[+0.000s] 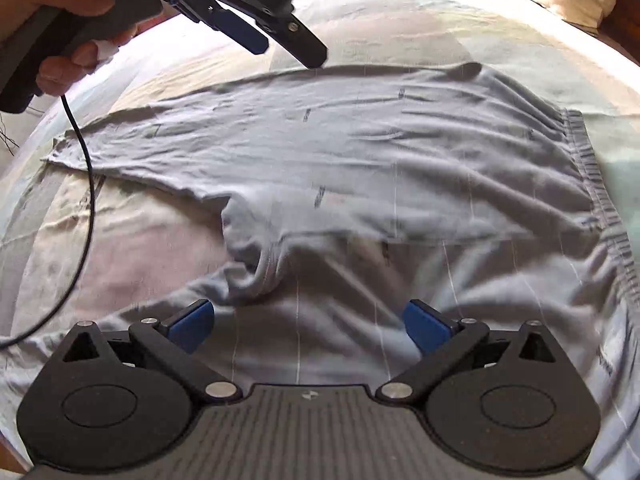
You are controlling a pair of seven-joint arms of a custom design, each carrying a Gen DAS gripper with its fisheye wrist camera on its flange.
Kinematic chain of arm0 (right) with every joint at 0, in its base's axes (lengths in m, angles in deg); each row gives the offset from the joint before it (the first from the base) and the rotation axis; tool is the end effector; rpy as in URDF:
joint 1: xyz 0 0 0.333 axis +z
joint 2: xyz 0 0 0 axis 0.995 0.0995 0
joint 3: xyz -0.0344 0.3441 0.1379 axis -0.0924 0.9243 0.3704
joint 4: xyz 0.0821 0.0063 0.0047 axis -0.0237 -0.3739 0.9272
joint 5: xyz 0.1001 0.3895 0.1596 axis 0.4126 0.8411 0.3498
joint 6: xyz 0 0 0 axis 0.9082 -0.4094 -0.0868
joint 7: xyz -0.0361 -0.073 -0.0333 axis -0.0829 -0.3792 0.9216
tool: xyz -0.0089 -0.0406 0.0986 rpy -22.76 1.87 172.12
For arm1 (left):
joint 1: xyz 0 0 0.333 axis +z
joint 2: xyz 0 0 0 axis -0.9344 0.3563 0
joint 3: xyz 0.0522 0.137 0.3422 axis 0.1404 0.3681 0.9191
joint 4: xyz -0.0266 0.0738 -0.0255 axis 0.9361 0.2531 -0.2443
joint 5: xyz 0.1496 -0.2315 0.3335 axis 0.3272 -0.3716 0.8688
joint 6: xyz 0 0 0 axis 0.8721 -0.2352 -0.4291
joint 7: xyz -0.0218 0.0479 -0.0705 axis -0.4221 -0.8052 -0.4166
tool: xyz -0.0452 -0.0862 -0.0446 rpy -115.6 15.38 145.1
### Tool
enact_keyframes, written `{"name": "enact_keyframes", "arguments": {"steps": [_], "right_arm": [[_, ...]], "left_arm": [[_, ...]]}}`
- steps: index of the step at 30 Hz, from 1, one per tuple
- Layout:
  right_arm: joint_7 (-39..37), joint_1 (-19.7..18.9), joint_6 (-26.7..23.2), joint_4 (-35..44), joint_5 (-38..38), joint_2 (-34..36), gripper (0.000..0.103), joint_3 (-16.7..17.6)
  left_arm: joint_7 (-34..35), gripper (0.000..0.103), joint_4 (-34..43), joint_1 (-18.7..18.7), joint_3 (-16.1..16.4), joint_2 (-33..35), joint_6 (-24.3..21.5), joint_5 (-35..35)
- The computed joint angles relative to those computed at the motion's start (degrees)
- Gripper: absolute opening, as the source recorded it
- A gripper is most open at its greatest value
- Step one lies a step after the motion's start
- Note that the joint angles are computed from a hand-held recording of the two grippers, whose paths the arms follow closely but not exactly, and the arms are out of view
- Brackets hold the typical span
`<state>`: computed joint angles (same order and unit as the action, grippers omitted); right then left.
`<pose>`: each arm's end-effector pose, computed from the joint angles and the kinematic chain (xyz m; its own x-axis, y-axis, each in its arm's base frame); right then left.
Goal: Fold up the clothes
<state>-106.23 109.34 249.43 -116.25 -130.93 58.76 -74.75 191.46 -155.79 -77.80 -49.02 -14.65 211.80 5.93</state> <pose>0.3697 0.3197 0.3904 -0.2013 -0.9533 -0.2253 -0.8196 0.2899 -0.4942 0.6211 -0.2204 0.4729 -0.8779 -0.4750 0.0615 -0.4538 0.7838 -0.4239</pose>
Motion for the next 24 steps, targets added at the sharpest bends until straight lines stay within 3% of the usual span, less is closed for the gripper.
{"name": "enact_keyframes", "arguments": {"steps": [3,6,8,11,14,18,24], "right_arm": [[-9.1,3.7,-3.3,0.1,10.1,-1.5,0.103,-1.2],[-12.1,4.6,-1.1,-0.9,11.8,-2.6,0.103,-0.8],[-19.0,7.5,-2.7,-0.3,16.9,-0.9,0.103,-2.1],[-19.6,6.3,-6.5,1.2,10.0,0.4,0.103,1.4],[-19.9,6.2,-6.6,1.0,6.8,0.4,0.103,1.7],[-23.9,7.3,-7.3,0.6,10.4,-0.4,0.103,0.9],[-33.4,11.6,-15.3,-0.6,21.5,-4.8,0.103,0.2]], "left_arm": [[0.1,0.078,-2.0,0.6,0.6,-1.8,0.3,0.3],[1.0,0.078,-3.5,1.6,1.0,-3.5,-1.9,-1.2],[1.9,0.078,-5.1,2.2,1.3,-5.1,-2.3,-1.9],[4.7,0.078,-9.1,3.1,1.9,-8.4,-0.4,-3.7],[9.2,0.078,-12.8,4.3,3.0,-11.8,-1.4,-4.3],[13.9,0.078,-18.1,6.5,4.7,-17.2,-3.6,-1.1],[12.7,0.078,-23.5,11.7,7.3,-24.2,-10.2,4.3]]}}
